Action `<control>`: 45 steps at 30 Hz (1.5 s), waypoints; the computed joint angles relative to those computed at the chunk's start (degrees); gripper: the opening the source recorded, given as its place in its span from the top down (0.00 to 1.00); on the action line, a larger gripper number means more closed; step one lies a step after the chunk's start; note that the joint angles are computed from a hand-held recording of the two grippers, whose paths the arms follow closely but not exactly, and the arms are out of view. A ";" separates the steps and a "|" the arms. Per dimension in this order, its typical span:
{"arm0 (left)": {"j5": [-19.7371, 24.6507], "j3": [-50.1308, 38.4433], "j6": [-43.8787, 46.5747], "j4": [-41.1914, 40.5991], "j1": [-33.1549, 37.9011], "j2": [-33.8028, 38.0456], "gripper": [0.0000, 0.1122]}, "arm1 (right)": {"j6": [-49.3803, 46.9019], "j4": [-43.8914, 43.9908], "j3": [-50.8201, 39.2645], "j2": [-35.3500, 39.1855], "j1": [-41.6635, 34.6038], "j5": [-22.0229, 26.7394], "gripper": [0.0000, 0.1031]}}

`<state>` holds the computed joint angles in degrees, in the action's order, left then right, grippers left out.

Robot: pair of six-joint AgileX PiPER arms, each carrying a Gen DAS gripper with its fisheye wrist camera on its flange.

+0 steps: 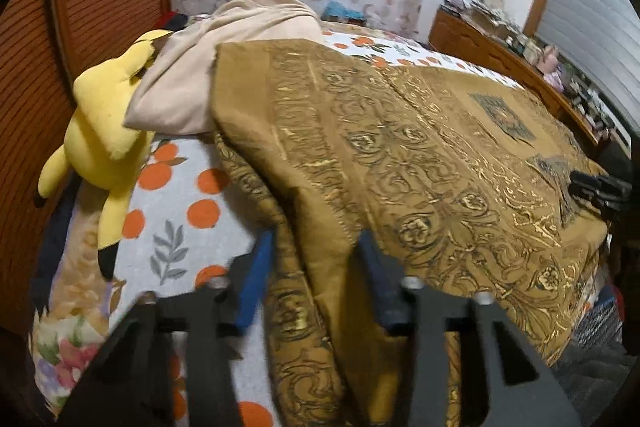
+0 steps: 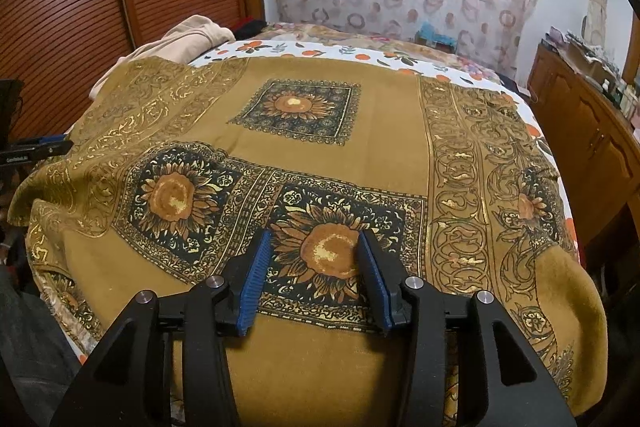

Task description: Fold small clothes

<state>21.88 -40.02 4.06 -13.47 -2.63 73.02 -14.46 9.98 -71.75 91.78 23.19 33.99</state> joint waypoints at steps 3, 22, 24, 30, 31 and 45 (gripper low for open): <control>1.52 -0.85 7.27 -6.88 1.44 0.51 0.97 | -0.42 0.71 0.07 -0.01 -0.16 -0.04 0.56; 6.30 -24.29 20.49 -25.52 -9.86 4.98 0.99 | -3.92 7.60 3.12 -5.57 -5.59 -1.95 0.56; 7.08 -29.80 18.77 -23.72 -12.42 8.11 0.99 | -3.85 6.90 3.72 -7.07 -6.38 -1.70 0.56; 12.32 -49.86 11.19 -15.80 -20.52 20.31 0.99 | -7.66 10.29 5.80 -12.03 -11.73 -0.78 0.56; 14.03 -54.21 9.94 -14.18 -21.92 22.86 0.99 | -8.44 11.06 6.20 -12.75 -12.70 -0.64 0.56; 38.43 -98.18 -4.56 -0.32 -32.15 52.24 0.96 | -16.11 18.71 9.68 -16.78 -21.64 2.03 0.56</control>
